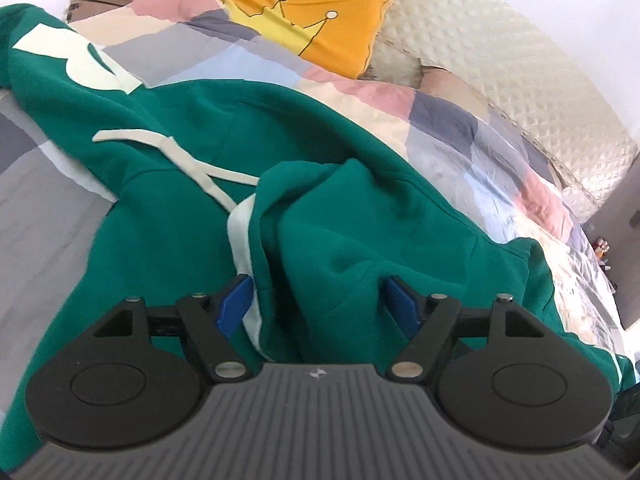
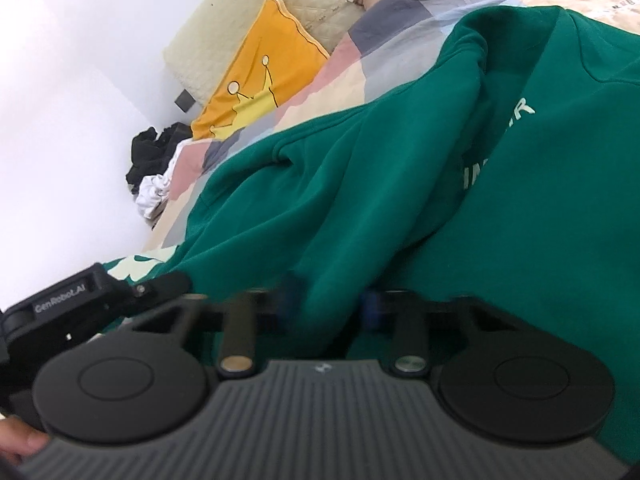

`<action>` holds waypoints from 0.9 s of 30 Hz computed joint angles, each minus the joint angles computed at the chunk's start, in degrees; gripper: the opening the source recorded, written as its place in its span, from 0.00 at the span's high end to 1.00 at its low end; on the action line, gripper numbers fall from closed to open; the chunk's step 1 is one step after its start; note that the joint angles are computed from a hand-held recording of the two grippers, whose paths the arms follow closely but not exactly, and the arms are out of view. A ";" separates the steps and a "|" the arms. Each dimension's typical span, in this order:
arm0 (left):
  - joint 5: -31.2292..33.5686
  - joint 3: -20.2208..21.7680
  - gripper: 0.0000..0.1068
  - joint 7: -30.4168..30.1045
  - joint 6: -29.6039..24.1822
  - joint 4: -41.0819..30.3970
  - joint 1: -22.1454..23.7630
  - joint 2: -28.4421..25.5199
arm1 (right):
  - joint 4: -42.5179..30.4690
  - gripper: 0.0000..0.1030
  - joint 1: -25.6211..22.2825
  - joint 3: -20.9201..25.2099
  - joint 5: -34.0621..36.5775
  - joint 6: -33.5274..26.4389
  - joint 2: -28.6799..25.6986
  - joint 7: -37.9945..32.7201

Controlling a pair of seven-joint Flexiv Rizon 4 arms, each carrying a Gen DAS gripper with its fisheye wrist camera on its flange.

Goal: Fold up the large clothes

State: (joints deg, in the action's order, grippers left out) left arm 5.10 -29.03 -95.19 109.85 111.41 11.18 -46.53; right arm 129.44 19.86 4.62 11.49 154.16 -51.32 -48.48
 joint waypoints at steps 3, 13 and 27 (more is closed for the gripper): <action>-0.54 0.97 0.29 -0.18 -0.07 0.12 -1.25 0.40 | 0.63 0.89 0.23 0.01 1.12 0.38 0.57 -0.04; 5.03 -23.44 0.86 2.94 -5.91 4.33 18.25 -9.20 | 5.22 0.90 1.58 -0.70 6.41 4.93 7.71 -2.99; -1.49 -30.57 0.87 9.64 -14.19 8.32 24.36 -14.20 | 6.50 0.90 5.06 -2.70 14.85 -10.91 12.76 -9.45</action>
